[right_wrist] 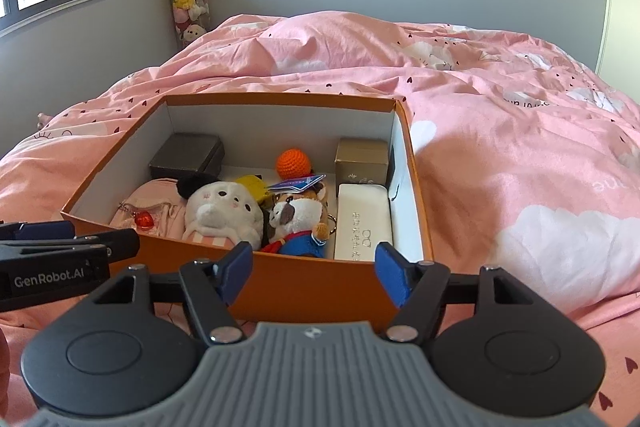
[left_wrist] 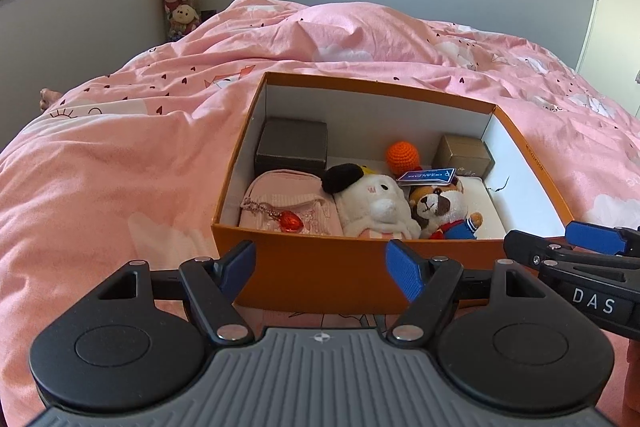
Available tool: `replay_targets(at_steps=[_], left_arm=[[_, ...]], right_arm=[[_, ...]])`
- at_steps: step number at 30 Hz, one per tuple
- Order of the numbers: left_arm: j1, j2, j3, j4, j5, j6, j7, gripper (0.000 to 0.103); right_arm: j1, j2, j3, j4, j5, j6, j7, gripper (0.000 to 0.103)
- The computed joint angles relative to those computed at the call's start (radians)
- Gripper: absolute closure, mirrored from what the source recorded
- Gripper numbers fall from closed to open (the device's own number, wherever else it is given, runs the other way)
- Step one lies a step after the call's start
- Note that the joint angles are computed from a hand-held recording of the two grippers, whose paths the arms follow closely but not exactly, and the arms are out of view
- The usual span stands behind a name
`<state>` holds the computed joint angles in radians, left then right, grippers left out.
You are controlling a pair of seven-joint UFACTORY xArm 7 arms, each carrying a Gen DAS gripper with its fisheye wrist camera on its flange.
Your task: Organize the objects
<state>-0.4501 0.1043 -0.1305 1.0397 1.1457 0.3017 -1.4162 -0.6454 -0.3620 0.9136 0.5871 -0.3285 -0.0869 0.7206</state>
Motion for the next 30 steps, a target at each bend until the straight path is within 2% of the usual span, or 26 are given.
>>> replay_targets(at_steps=[7,30], left_arm=[[-0.004,0.004,0.001,-0.002,-0.037,0.004,0.035,0.016],[-0.007,0.006,0.004,0.004,-0.042,0.006,0.05,0.016]], right_arm=[[-0.045,-0.015,0.049,-0.005,0.015,-0.02,-0.007,0.029],[-0.044,-0.022,0.057,-0.009,0.064,-0.03,-0.052,0.029]])
